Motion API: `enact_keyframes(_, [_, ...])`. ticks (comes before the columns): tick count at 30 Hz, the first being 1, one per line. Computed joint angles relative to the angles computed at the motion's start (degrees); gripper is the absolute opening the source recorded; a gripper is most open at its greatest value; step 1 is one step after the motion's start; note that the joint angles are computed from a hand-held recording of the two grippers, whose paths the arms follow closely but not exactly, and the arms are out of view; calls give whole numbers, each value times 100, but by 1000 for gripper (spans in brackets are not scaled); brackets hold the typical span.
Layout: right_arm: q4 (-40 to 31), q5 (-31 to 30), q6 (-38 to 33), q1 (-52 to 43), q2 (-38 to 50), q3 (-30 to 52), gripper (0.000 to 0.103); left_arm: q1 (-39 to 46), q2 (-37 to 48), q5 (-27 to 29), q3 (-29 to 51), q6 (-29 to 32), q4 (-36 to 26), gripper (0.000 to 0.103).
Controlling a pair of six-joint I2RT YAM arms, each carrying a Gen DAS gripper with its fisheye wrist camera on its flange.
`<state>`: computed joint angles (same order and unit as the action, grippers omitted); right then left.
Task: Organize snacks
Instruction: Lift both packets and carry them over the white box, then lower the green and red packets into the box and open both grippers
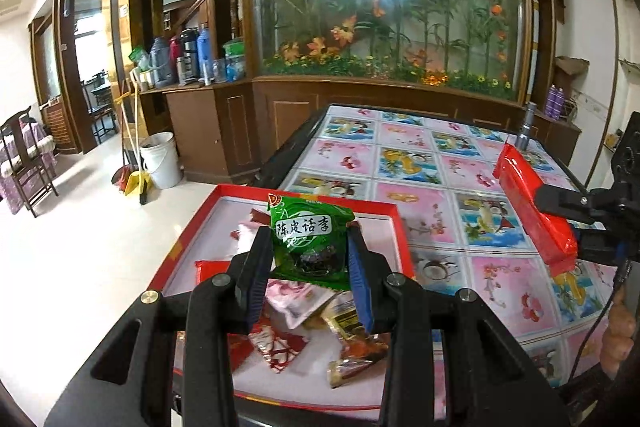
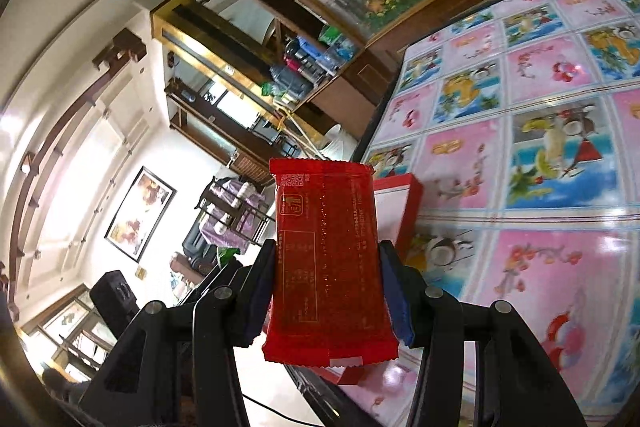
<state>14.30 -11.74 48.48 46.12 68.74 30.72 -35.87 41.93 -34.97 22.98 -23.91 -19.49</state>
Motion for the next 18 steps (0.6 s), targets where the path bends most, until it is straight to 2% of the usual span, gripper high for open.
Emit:
enact_keyframes(6, [99, 262, 42, 441, 423, 239, 50, 326, -204, 166, -190, 88, 14, 34])
enact_keyframes(18, [161, 339, -34, 927, 1319, 801, 50, 1100, -289, 764, -449, 371, 265, 34])
